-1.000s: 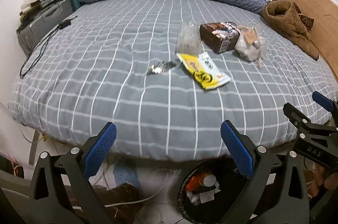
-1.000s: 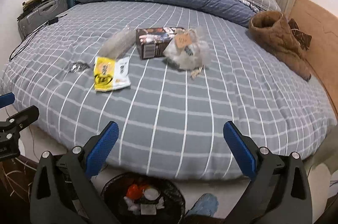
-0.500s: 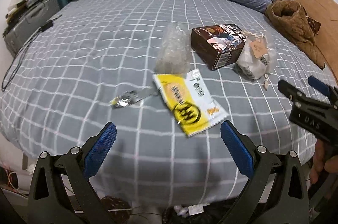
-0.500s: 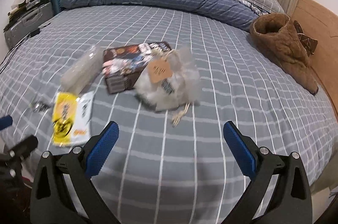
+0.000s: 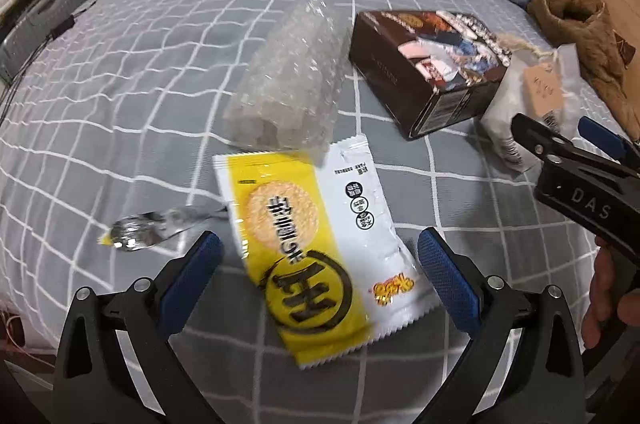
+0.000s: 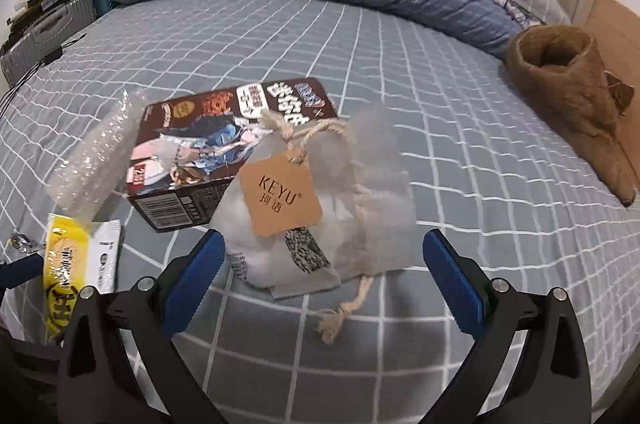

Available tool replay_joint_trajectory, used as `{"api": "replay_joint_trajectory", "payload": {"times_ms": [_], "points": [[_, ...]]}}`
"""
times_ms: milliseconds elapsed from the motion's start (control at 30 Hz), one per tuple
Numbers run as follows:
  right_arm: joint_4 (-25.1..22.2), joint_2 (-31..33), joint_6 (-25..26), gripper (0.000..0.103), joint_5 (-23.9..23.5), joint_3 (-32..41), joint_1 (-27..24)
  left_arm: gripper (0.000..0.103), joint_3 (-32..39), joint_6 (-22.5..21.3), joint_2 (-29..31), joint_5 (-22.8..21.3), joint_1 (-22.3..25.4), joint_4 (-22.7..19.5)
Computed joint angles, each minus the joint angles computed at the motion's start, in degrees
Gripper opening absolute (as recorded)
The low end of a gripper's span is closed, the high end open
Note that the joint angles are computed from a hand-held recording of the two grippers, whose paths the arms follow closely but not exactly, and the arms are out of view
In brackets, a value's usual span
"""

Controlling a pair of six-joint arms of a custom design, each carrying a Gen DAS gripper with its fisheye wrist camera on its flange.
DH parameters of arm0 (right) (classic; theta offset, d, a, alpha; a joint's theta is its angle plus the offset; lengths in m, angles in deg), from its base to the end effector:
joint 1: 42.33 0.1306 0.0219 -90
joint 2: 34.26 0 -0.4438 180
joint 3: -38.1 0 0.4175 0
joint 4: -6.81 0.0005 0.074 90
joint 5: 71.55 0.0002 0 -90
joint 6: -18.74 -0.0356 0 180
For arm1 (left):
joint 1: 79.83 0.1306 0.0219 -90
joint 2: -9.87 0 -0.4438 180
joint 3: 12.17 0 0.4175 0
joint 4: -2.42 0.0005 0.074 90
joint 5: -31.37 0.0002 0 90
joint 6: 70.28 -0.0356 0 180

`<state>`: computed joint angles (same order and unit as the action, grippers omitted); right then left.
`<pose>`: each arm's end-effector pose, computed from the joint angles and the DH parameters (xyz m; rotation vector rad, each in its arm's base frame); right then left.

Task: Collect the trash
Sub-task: 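Grasp the yellow snack packet with the left tool while the right tool grasps the white drawstring bag, then lift the yellow packet and drawstring bag and carry both toward the bin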

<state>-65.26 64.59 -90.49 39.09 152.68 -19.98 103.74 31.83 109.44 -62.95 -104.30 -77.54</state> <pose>0.5149 0.1976 0.5929 0.0687 2.4692 -0.1551 0.4968 -0.2237 0.5875 0.2649 2.6665 -0.1011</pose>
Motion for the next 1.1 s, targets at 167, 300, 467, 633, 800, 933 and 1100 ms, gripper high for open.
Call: {"api": "replay_joint_trajectory", "payload": {"times_ms": [167, 300, 467, 633, 800, 933, 1100], "points": [[4.2, -1.0, 1.0, 0.095, 0.5, -2.7, -0.1, 0.094, -1.2, 1.3, 0.2, -2.0, -0.4, 0.6], [6.5, -1.8, 0.9, 0.091, -2.3, -4.7, -1.1, 0.080, -1.8, 1.5, -0.3, -3.0, -0.7, 1.0], [8.4, -2.6, 1.1, 0.081, -4.9, -5.9, -2.4, 0.070, -1.9, 1.3, -0.4, -4.3, -1.3, 0.5], [9.4, -2.9, 0.6, 0.068, -6.9, -6.5, -2.9, 0.065, -2.7, 0.7, -0.7, -4.8, -1.4, 1.9], [9.4, -2.9, -0.3, 0.060, -7.2, -6.3, -2.9, 0.063, -3.2, 0.1, -1.4, -4.9, -1.5, 2.6], [9.6, -3.1, -0.3, 0.057, -6.2, -6.3, -2.6, 0.061, -3.7, 0.4, -2.2, -4.3, -1.6, 2.7], [9.7, -3.3, -0.7, 0.056, -5.3, -6.2, -2.4, 0.061, -4.0, 0.4, -2.8, -4.1, -1.5, 2.8]]}}
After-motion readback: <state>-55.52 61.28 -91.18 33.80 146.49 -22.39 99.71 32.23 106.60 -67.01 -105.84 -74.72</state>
